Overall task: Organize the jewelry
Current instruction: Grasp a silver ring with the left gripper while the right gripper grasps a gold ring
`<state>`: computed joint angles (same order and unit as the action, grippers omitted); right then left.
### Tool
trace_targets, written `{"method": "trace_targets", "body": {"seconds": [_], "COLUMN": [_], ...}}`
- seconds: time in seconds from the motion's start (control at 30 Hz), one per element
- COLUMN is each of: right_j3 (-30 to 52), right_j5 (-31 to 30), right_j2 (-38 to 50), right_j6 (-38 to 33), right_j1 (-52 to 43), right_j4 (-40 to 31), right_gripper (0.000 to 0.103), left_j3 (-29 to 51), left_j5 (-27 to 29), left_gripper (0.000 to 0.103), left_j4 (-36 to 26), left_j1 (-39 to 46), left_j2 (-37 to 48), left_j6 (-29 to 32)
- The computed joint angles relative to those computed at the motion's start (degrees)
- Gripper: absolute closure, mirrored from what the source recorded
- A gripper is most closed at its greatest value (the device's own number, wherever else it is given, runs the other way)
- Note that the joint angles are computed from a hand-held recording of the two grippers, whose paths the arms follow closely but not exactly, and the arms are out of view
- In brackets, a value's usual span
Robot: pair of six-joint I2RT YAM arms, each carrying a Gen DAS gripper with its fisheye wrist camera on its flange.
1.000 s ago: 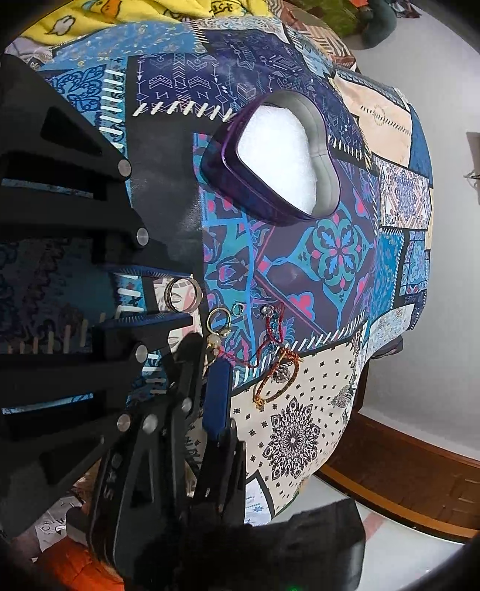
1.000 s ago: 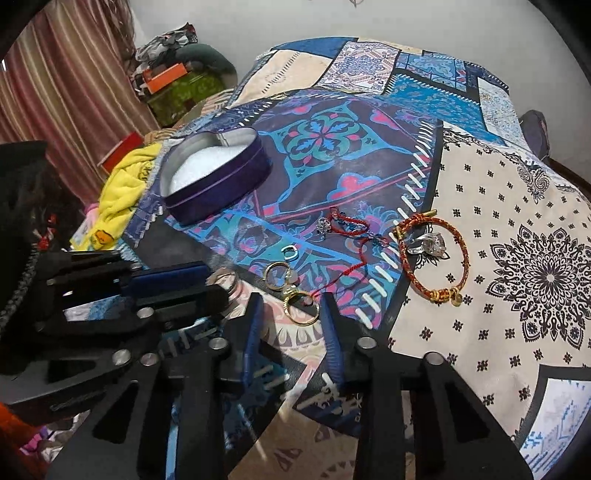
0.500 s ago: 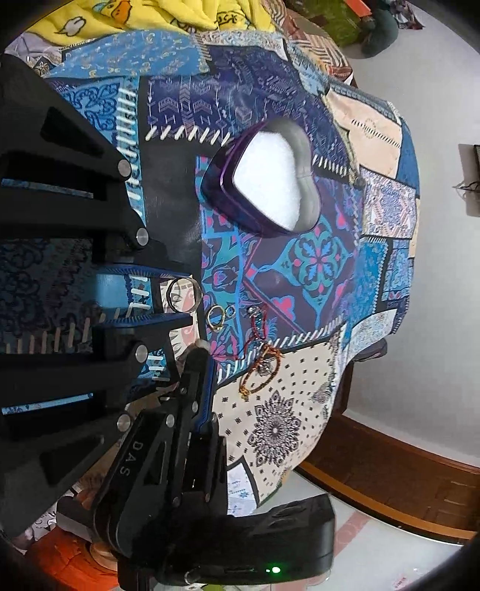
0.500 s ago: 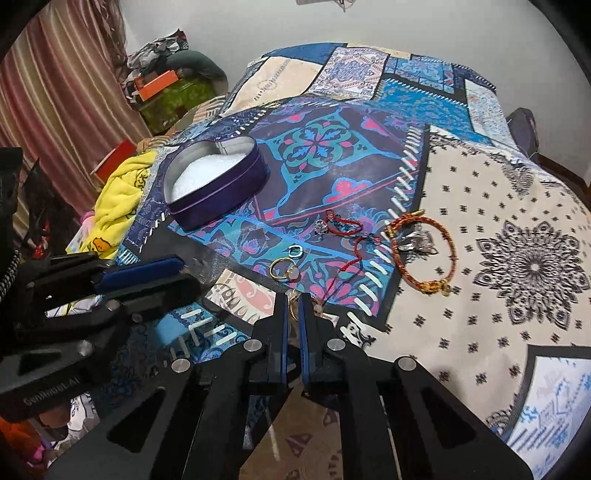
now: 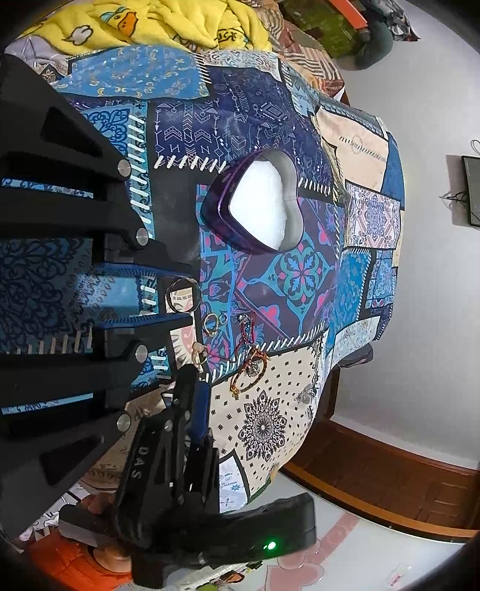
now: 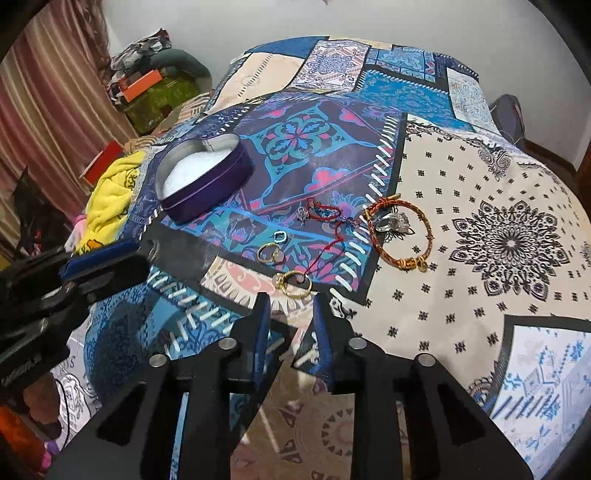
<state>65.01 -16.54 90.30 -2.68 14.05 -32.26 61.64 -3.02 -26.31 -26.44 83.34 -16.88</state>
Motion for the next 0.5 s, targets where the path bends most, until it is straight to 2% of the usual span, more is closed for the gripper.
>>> {"method": "trace_targets", "body": {"seconds": [0.17,0.3,0.5], "right_j3": [1.95,0.77,-1.61], "right_j5": [1.10,1.98,4.35], "right_j2": [3.20,2.49,1.44], "right_j6": [0.58,0.84,0.82], "right_j1": [1.38,2.58,3.84], "right_j4": [-0.37,1.11,4.83], "right_gripper": [0.080,0.066,0.066], "left_j3": [-0.72,-1.11,-1.62], "left_j5": [0.65,1.10,1.69], "left_gripper": [0.085,0.085,0.085], "left_j4": [0.33,0.83,1.43], "left_j1": [1.16,2.02,2.95], "left_j2": [-0.05,0.25,1.05], "left_j6": [-0.14,-0.26,-0.11]}}
